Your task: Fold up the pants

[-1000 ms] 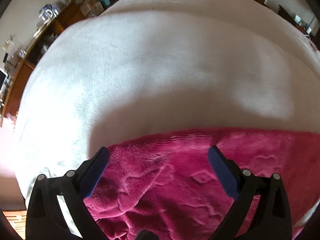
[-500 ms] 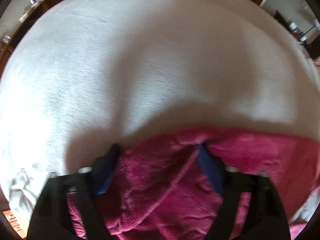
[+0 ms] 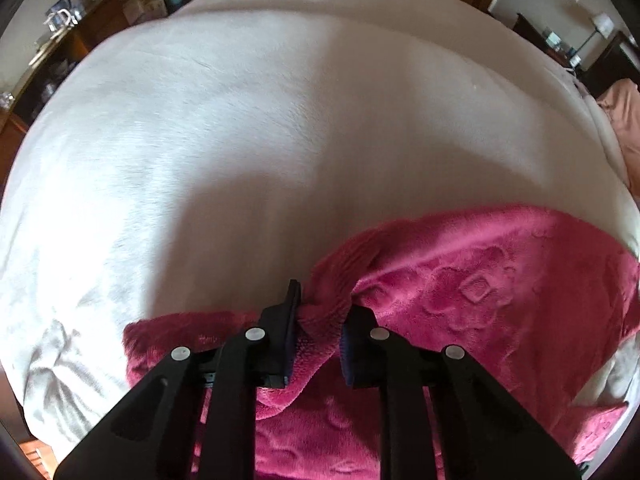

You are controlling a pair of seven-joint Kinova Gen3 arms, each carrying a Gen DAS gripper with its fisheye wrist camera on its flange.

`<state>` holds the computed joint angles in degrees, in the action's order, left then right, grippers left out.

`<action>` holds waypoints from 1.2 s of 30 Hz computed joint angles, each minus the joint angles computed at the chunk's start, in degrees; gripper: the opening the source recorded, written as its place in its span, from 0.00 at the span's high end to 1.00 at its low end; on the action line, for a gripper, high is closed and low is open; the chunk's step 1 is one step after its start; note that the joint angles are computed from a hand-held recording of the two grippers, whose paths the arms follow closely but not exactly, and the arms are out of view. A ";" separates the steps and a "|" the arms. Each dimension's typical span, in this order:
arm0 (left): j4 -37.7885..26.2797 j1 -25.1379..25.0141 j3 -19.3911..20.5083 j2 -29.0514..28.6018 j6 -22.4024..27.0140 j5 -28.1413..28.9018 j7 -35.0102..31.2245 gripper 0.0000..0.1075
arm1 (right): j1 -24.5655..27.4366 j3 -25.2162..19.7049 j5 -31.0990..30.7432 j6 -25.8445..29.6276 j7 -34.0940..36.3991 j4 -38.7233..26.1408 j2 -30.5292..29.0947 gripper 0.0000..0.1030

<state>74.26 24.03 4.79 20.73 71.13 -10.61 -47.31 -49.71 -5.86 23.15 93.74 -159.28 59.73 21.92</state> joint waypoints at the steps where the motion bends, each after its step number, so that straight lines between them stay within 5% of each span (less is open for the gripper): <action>1: -0.14 -0.12 -0.18 -0.32 0.48 -0.22 0.00 0.85 | 1.30 0.36 -0.35 -0.98 0.20 1.47 -0.97 0.38; 10: -3.30 1.74 -0.86 0.39 5.36 -2.08 5.62 0.84 | 17.15 1.65 -4.55 -12.61 8.13 11.43 -6.39 0.38; 17: -13.28 5.80 -1.04 5.40 14.29 -4.53 9.26 0.84 | 29.07 4.00 -13.31 -19.29 15.41 11.43 -2.97 0.37; 24: -21.95 8.71 -2.12 9.89 20.65 -5.13 11.65 0.84 | 34.30 5.00 -18.10 -18.87 20.08 4.66 2.74 0.37; 29: -23.23 9.37 -2.76 11.26 21.54 -4.78 12.92 0.84 | 36.35 5.80 -19.75 -16.02 22.90 -1.28 7.86 0.37; 36: -23.70 9.14 -3.07 12.04 22.17 -4.40 12.70 0.84 | 39.63 5.00 -24.84 -16.83 25.70 -1.62 10.63 0.38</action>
<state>50.56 33.16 1.72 32.77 93.30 -15.01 -34.61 -10.08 -0.86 -1.69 76.91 -133.58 58.11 32.56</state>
